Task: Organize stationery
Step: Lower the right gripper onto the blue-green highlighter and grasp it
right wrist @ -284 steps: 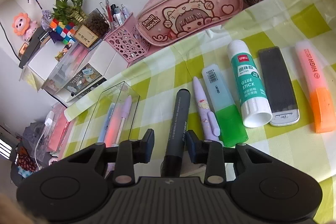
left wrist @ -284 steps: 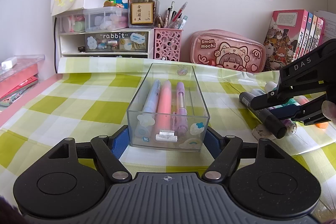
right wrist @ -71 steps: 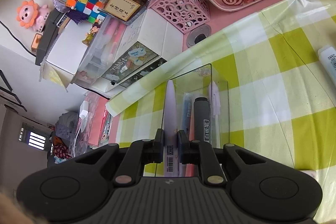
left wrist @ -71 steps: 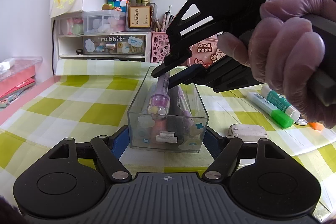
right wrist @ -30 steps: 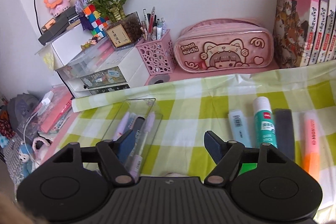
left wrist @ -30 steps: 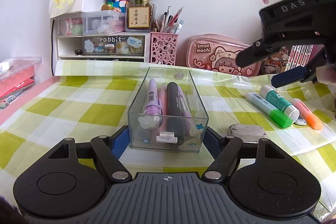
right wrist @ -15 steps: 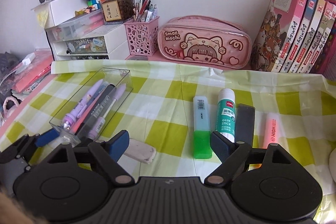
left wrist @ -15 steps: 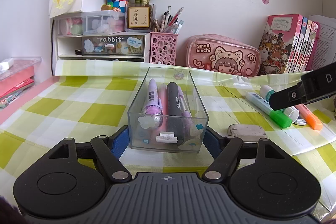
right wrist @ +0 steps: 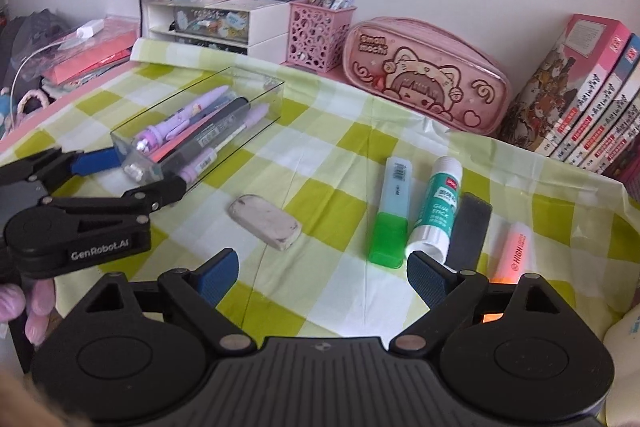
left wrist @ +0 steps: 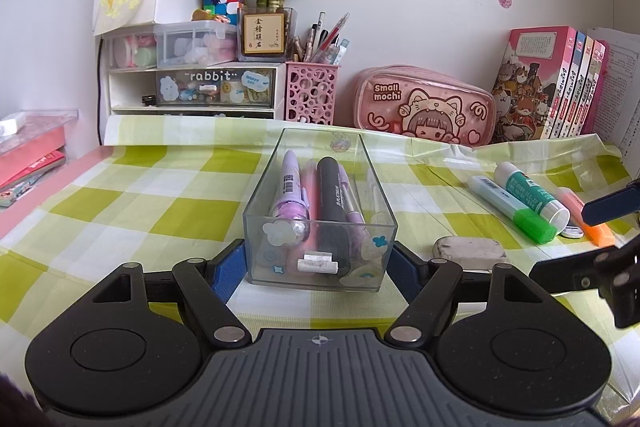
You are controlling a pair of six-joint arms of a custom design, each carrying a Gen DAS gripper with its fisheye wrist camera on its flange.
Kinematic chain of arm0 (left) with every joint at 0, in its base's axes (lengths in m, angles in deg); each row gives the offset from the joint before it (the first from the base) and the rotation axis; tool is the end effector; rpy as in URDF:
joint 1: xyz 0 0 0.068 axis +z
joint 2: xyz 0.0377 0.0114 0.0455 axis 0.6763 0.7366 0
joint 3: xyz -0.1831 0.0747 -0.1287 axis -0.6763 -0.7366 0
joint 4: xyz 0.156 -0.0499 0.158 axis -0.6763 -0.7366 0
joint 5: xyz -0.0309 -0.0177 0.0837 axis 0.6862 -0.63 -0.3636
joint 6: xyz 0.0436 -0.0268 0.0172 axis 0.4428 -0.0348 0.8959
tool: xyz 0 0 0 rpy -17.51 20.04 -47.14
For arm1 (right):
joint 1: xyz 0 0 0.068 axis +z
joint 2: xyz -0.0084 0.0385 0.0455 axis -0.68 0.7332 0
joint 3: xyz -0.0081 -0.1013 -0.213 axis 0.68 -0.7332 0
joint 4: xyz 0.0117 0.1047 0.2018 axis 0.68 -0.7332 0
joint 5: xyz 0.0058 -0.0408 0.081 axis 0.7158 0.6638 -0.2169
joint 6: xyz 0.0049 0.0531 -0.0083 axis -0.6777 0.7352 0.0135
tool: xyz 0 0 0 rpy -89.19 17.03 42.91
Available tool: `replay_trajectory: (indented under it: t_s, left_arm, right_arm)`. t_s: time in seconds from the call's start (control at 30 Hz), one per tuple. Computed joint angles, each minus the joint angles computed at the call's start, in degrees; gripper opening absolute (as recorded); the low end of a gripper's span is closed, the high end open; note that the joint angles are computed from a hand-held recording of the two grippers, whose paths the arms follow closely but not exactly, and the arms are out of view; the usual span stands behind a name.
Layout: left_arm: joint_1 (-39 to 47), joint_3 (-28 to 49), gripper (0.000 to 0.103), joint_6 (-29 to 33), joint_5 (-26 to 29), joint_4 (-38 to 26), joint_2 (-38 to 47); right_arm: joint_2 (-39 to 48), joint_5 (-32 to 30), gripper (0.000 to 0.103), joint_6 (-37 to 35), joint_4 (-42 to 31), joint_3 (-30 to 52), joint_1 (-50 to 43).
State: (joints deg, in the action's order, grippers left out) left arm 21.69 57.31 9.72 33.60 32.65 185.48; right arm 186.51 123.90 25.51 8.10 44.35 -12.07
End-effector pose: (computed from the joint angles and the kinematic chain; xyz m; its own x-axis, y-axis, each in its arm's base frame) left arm 0.3190 -0.1333 -0.0394 -0.3660 0.2327 -0.9010 0.6290 0.7754 -0.0552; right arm 0.2132 0.1035 0.0221 -0.6967 0.0637 -0.7145 0.2276 0.9642 -0.1360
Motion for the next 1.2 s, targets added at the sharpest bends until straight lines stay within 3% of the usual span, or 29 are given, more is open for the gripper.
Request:
replay_trajectory:
  t_s: [0.33, 0.5, 0.6, 0.8, 1.2]
  left_arm:
    - [0.28, -0.04, 0.074, 0.02, 0.51, 0.13, -0.02]
    - [0.34, -0.04, 0.074, 0.03, 0.56, 0.1, -0.03]
    - [0.34, -0.04, 0.074, 0.03, 0.56, 0.1, -0.03]
    - [0.34, -0.04, 0.074, 0.03, 0.56, 0.1, -0.03]
    - [0.38, -0.14, 0.074, 0.04, 0.63, 0.2, -0.05]
  right_arm:
    - [4.44, -2.59, 0.094, -1.63, 3.85, 0.64, -1.79]
    - [5.69, -5.44, 0.092, 0.69, 10.57, -2.51, -6.23]
    - [7.72, -7.25, 0.083, 3.0, 12.83, -2.45, -9.07]
    - [11.3, -2.31, 0.071, 5.41, 16.13, -1.05, -9.94]
    - [15.43, 3.2, 0.028, 8.32, 20.5, 1.13, -10.2]
